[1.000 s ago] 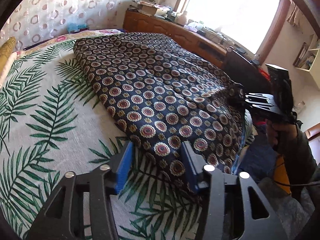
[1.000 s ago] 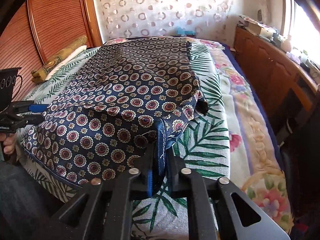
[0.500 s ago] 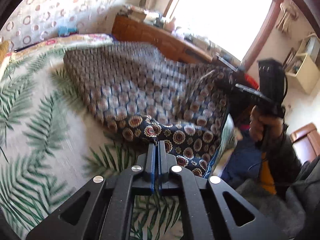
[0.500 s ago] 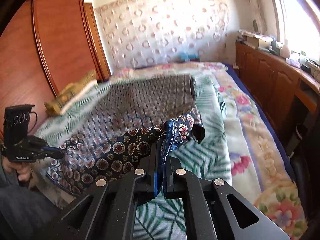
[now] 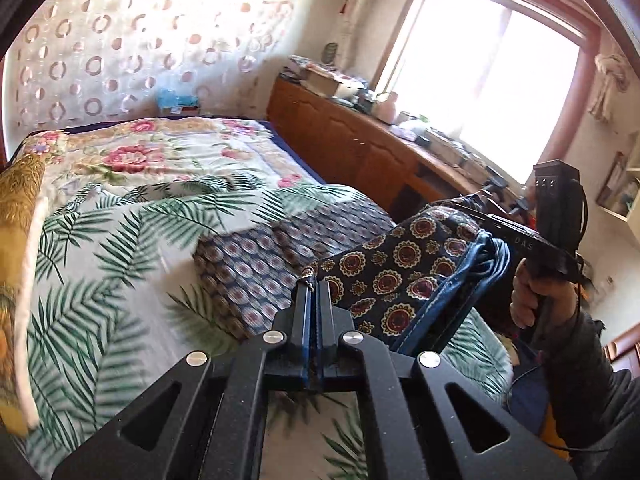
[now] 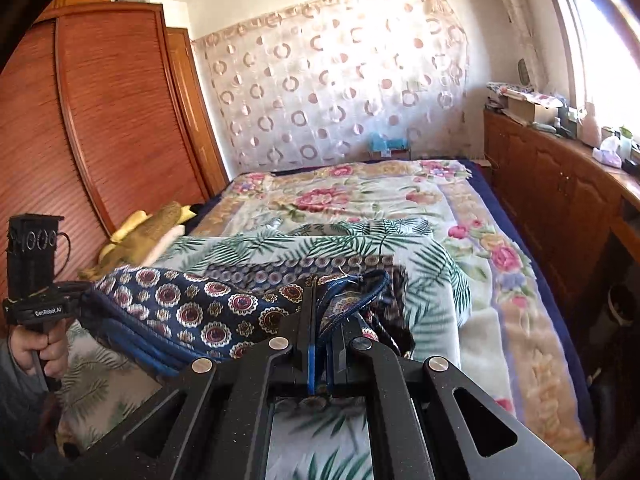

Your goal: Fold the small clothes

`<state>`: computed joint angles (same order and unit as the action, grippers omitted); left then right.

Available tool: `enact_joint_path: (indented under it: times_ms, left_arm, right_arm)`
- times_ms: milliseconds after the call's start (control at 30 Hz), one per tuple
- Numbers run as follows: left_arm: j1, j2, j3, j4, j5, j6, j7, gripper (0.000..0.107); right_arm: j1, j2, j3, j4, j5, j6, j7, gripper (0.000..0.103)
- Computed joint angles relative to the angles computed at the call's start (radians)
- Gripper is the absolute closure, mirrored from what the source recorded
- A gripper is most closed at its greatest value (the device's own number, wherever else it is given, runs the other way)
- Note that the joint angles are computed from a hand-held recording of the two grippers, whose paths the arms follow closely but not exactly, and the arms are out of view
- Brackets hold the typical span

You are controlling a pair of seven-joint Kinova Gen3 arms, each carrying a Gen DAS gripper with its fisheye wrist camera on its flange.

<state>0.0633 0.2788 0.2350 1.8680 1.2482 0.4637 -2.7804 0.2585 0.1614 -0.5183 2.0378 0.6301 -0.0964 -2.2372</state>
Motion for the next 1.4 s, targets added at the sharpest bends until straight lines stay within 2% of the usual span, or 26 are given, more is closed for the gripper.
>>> enact_joint_path:
  times_ms: [67, 100, 200, 300, 367, 400, 467, 533, 600, 667, 733, 767, 800, 833, 867, 900, 1000, 1067, 1100, 1133, 1167, 1200, 1300, 1400]
  left_arm:
    - [0.010, 0.027, -0.010, -0.032, -0.041, -0.011, 0.043, 0.105]
    - [0.014, 0.040, -0.011, -0.047, -0.066, -0.021, 0.068, 0.105]
    - [0.014, 0.090, 0.001, -0.108, -0.175, -0.039, 0.182, 0.105]
    - [0.072, 0.132, -0.061, -0.164, -0.276, -0.033, 0.304, 0.105]
    - [0.082, 0.155, -0.067, -0.194, -0.333, -0.039, 0.369, 0.105]
    - [0.064, 0.158, -0.043, -0.191, -0.346, -0.050, 0.377, 0.105]
    - [0.051, 0.172, -0.030, -0.206, -0.379, -0.048, 0.407, 0.105]
    - [0.038, 0.180, -0.017, -0.217, -0.407, -0.052, 0.432, 0.105]
    - [0.026, 0.182, -0.001, -0.220, -0.435, -0.071, 0.452, 0.105]
    - [-0.002, 0.179, 0.025, -0.218, -0.452, -0.081, 0.460, 0.103]
    - [-0.023, 0.176, 0.045, -0.217, -0.479, -0.093, 0.473, 0.087]
    - [-0.038, 0.176, 0.061, -0.214, -0.490, -0.100, 0.471, 0.071]
    - [-0.055, 0.177, 0.080, -0.211, -0.501, -0.104, 0.469, 0.061]
    - [-0.057, 0.178, 0.080, -0.216, -0.524, -0.097, 0.483, 0.057]
    - [-0.054, 0.184, 0.077, -0.225, -0.548, -0.093, 0.505, 0.041]
    - [-0.060, 0.189, 0.084, -0.229, -0.563, -0.093, 0.518, 0.031]
    - [-0.090, 0.204, 0.125, -0.239, -0.582, -0.085, 0.532, 0.028]
    - [-0.079, 0.215, 0.121, -0.256, -0.610, -0.077, 0.555, 0.028]
    - [-0.067, 0.219, 0.113, -0.266, -0.628, -0.073, 0.571, 0.028]
    - [-0.059, 0.224, 0.111, -0.276, -0.645, -0.063, 0.583, 0.028]
    - [-0.052, 0.231, 0.109, -0.287, -0.661, -0.054, 0.593, 0.028]
    - [-0.038, 0.236, 0.099, -0.299, -0.680, -0.049, 0.608, 0.028]
    - [-0.020, 0.249, 0.093, -0.322, -0.720, -0.041, 0.636, 0.028]
    - [0.007, 0.262, 0.072, -0.346, -0.760, -0.034, 0.680, 0.028]
  right_arm:
    - [-0.076, 0.037, 0.061, -0.045, -0.052, 0.040, 0.069, 0.100]
    - [-0.087, 0.055, 0.065, -0.069, -0.060, 0.063, 0.082, 0.100]
    - [-0.048, 0.094, -0.005, -0.151, -0.093, 0.159, 0.116, 0.100]
    - [-0.035, 0.125, -0.049, -0.235, -0.136, 0.269, 0.185, 0.096]
    - [-0.037, 0.106, -0.055, -0.246, -0.169, 0.320, 0.232, 0.095]
    - [-0.011, 0.105, -0.083, -0.254, -0.208, 0.327, 0.272, 0.092]
    - [0.062, 0.091, -0.151, -0.257, -0.278, 0.345, 0.340, 0.078]
    - [0.071, 0.063, -0.146, -0.234, -0.293, 0.319, 0.347, 0.061]
    - [0.061, 0.034, -0.113, -0.198, -0.339, 0.271, 0.381, 0.056]
    - [0.062, 0.014, -0.101, -0.175, -0.368, 0.251, 0.408, 0.056]
    - [-0.005, 0.008, -0.025, -0.153, -0.341, 0.235, 0.396, 0.056]
    - [-0.031, 0.011, 0.000, -0.152, -0.340, 0.245, 0.401, 0.056]
    - [-0.041, 0.023, 0.007, -0.162, -0.355, 0.265, 0.423, 0.056]
    - [-0.056, 0.035, 0.018, -0.173, -0.364, 0.288, 0.431, 0.056]
    - [-0.089, 0.047, 0.047, -0.185, -0.360, 0.313, 0.423, 0.056]
    - [-0.135, 0.057, 0.089, -0.201, -0.345, 0.335, 0.403, 0.056]
    - [-0.212, 0.078, 0.151, -0.232, -0.350, 0.371, 0.406, 0.056]
    - [-0.253, 0.089, 0.188, -0.249, -0.363, 0.388, 0.413, 0.056]
    - [-0.249, 0.095, 0.181, -0.259, -0.393, 0.398, 0.437, 0.056]
    - [-0.226, 0.102, 0.155, -0.270, -0.426, 0.409, 0.477, 0.061]
    - [-0.216, 0.106, 0.141, -0.274, -0.444, 0.407, 0.502, 0.075]
    - [-0.221, 0.109, 0.144, -0.278, -0.444, 0.397, 0.511, 0.100]
    - [-0.323, 0.069, 0.254, -0.257, -0.384, 0.345, 0.438, 0.101]
    - [-0.449, 0.080, 0.391, -0.293, -0.304, 0.405, 0.316, 0.101]
